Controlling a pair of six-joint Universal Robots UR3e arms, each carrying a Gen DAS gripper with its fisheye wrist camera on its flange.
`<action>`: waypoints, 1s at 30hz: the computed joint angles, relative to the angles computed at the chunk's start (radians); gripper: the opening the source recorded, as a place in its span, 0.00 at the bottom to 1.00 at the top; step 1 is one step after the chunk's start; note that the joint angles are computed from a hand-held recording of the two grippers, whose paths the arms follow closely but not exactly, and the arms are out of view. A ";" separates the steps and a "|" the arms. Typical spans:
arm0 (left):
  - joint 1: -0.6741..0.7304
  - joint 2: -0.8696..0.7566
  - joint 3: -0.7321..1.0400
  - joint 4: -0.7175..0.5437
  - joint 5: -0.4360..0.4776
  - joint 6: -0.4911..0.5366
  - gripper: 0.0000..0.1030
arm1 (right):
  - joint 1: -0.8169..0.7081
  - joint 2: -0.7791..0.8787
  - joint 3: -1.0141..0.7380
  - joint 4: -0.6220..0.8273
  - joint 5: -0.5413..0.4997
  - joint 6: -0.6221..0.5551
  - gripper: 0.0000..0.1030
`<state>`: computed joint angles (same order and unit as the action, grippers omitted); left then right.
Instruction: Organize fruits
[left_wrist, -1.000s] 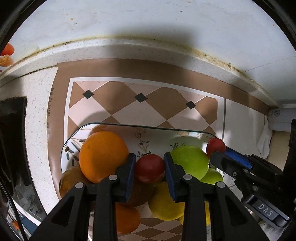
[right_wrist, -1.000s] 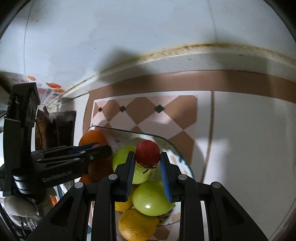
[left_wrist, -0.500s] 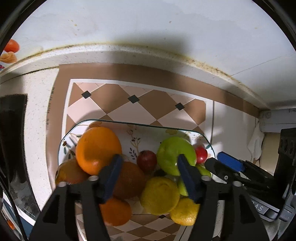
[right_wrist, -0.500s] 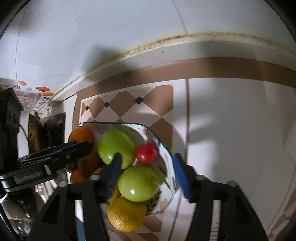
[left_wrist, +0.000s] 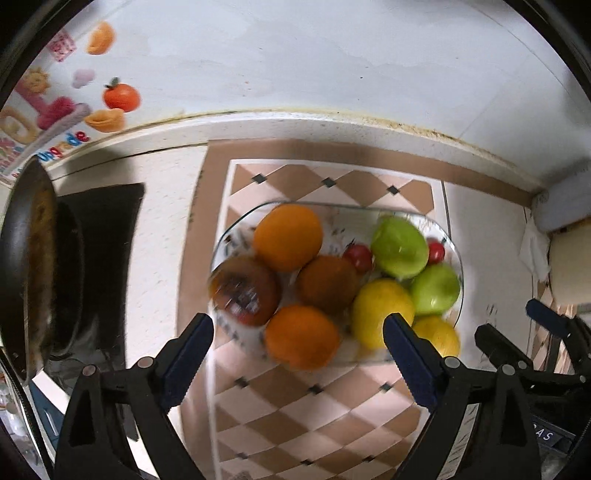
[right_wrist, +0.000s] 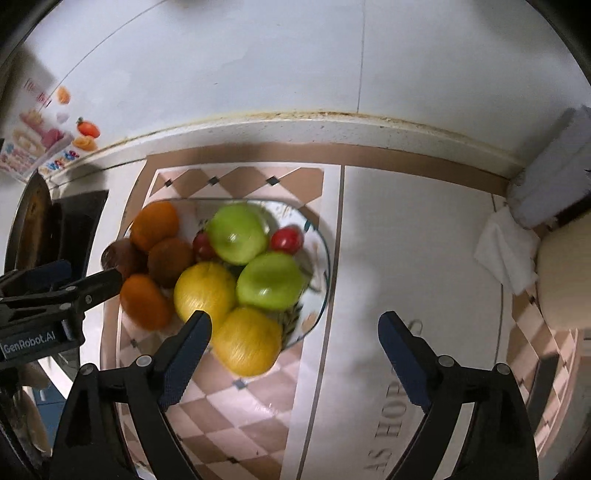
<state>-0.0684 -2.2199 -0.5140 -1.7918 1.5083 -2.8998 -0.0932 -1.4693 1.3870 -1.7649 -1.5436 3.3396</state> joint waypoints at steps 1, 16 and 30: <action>0.006 0.050 -0.082 0.039 0.002 0.012 0.91 | 0.016 -0.006 -0.001 0.005 -0.004 0.017 0.91; 0.184 0.540 -0.600 0.203 -0.101 0.153 0.91 | 0.264 -0.186 -0.065 0.114 -0.206 0.289 0.91; 0.666 1.087 -0.711 -0.142 -0.451 0.584 0.91 | 0.816 -0.150 -0.511 0.543 -0.561 0.778 0.97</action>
